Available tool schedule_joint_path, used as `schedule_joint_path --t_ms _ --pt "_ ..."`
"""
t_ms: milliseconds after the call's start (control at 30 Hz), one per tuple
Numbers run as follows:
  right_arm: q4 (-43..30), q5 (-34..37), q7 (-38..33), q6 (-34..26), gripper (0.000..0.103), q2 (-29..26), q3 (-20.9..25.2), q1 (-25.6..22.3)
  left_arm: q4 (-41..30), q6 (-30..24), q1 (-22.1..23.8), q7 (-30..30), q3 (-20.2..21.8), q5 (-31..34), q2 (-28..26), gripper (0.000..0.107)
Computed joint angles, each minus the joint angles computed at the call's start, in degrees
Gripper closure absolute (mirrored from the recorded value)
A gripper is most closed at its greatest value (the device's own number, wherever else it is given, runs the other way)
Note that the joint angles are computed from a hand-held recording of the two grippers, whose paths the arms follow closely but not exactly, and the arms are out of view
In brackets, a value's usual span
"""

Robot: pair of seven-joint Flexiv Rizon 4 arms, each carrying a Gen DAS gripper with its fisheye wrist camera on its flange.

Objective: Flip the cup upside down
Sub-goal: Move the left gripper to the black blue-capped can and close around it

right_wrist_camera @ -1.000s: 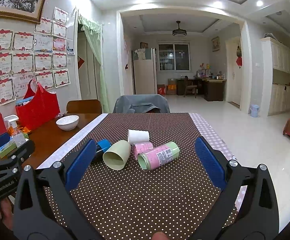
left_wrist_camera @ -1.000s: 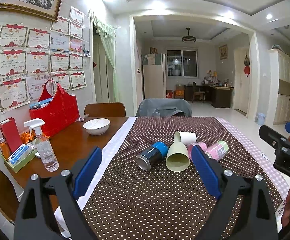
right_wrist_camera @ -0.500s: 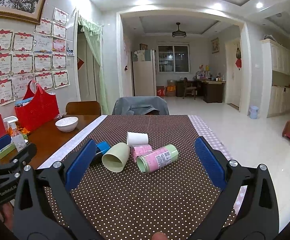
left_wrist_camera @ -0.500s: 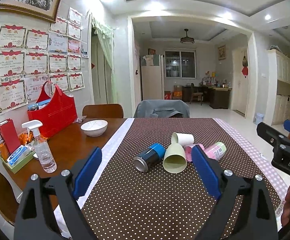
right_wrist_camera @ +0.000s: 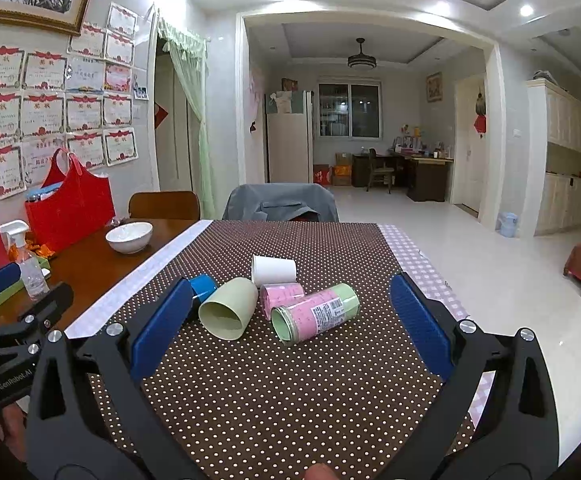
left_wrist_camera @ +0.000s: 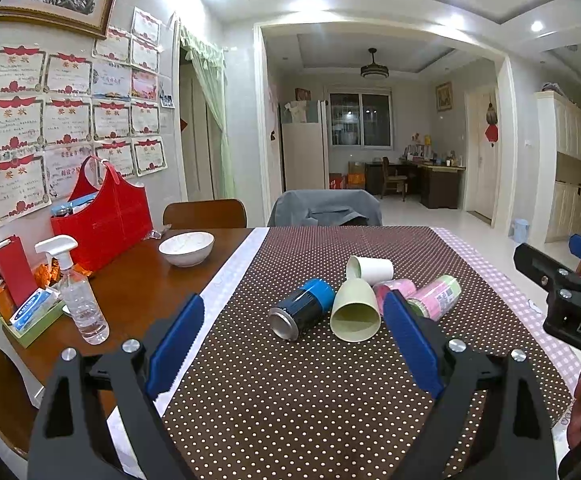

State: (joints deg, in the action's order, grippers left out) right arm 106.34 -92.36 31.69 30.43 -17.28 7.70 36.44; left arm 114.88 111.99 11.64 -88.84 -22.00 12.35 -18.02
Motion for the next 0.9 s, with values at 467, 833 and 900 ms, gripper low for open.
schedule_joint_path --t_ms 467,833,900 --pt "-5.6 4.7 -6.2 10.2 0.006 -6.1 -3.7 -3.7 -14.4 -10.4 -11.9 13.2 10.1 -11.2 -10.9 0.017" --pt "-11.3 13.8 -14.0 18.0 0.006 -12.0 -7.8 -5.0 -35.6 -31.3 -19.3 25.1 16.8 -19.3 -23.6 0.017" --pt "-12.3 15.7 -15.9 18.9 0.006 -13.1 -8.5 -5.2 -39.3 -34.5 -20.6 25.7 18.5 -19.5 -25.7 0.017"
